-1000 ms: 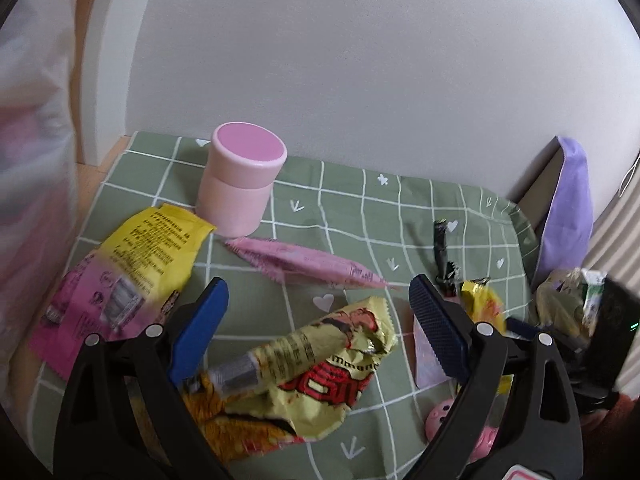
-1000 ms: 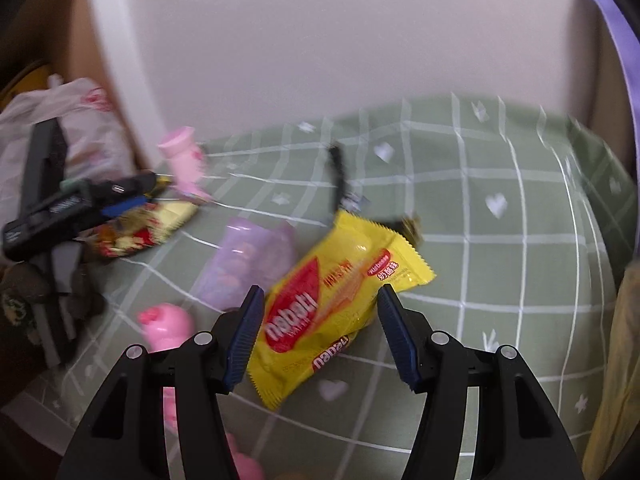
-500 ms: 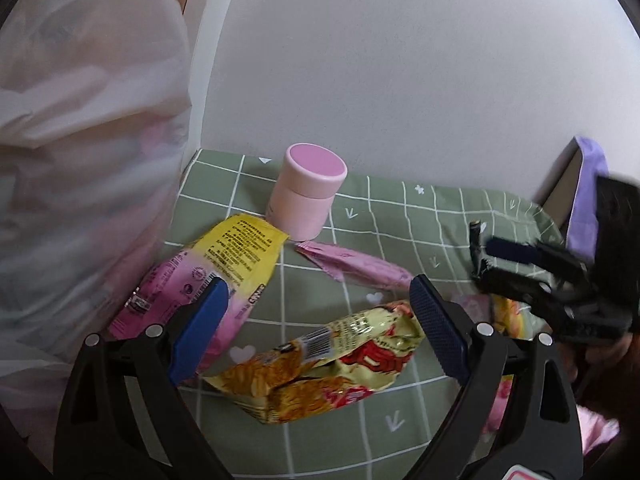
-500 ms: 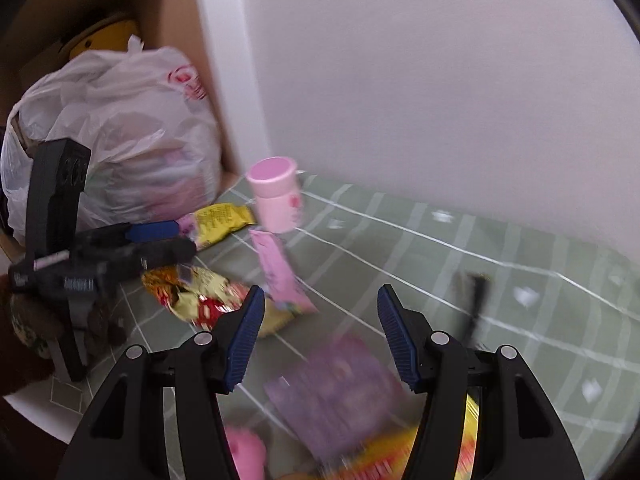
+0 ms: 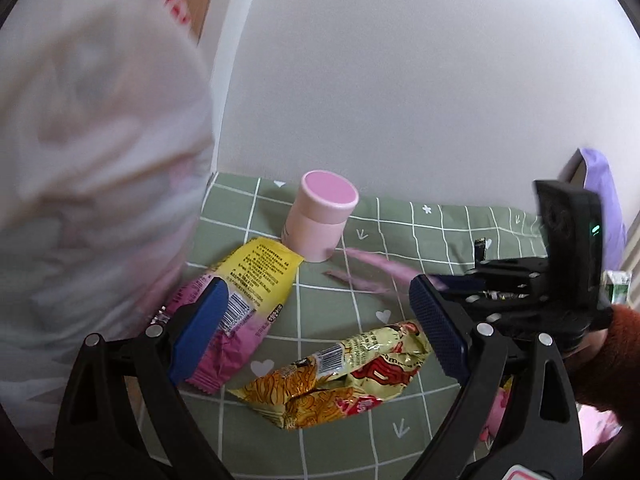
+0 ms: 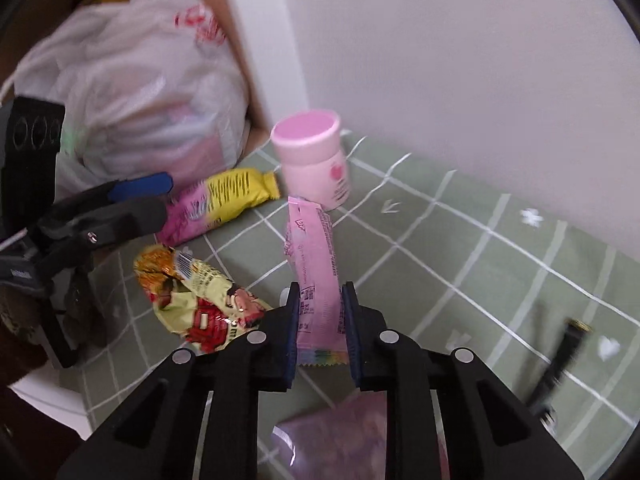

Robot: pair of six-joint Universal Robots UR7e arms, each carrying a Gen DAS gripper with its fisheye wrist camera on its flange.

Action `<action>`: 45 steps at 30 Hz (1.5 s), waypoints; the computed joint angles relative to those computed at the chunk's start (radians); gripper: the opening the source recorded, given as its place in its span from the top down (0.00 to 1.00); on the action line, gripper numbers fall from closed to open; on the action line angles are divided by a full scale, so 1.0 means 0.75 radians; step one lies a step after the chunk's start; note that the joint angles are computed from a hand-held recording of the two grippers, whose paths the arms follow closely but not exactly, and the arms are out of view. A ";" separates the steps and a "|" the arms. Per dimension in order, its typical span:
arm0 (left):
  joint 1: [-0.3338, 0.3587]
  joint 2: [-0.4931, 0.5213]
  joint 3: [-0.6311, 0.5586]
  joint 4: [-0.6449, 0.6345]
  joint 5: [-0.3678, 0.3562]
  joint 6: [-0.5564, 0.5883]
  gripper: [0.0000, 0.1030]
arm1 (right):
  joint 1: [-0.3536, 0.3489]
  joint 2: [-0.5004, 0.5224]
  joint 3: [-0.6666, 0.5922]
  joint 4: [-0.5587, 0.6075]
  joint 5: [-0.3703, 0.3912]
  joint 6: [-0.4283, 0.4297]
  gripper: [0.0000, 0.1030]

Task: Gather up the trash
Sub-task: 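Grasp the pink candy-stick wrapper with the right gripper, then grasp the gold-red snack bag with the left gripper while the right lifts the pink wrapper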

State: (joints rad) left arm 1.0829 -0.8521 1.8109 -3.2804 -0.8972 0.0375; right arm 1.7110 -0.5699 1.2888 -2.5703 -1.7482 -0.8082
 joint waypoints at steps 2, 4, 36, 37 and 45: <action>-0.025 0.018 -0.045 0.083 0.105 0.022 0.15 | -0.007 -0.056 0.055 -0.029 0.016 0.052 0.80; -0.034 0.053 -0.136 0.250 0.211 0.019 0.15 | -0.017 -0.118 0.122 -0.062 0.024 0.109 0.80; -0.024 0.039 -0.183 0.821 -0.021 -0.362 0.54 | -0.080 -0.410 0.554 -0.417 -0.093 0.288 0.80; -0.023 0.040 -0.187 0.827 -0.026 -0.369 0.60 | -0.076 -0.412 0.557 -0.424 -0.096 0.286 0.80; -0.062 0.006 -0.174 0.832 -0.051 -0.353 0.85 | -0.066 -0.482 0.611 -0.510 -0.098 0.299 0.80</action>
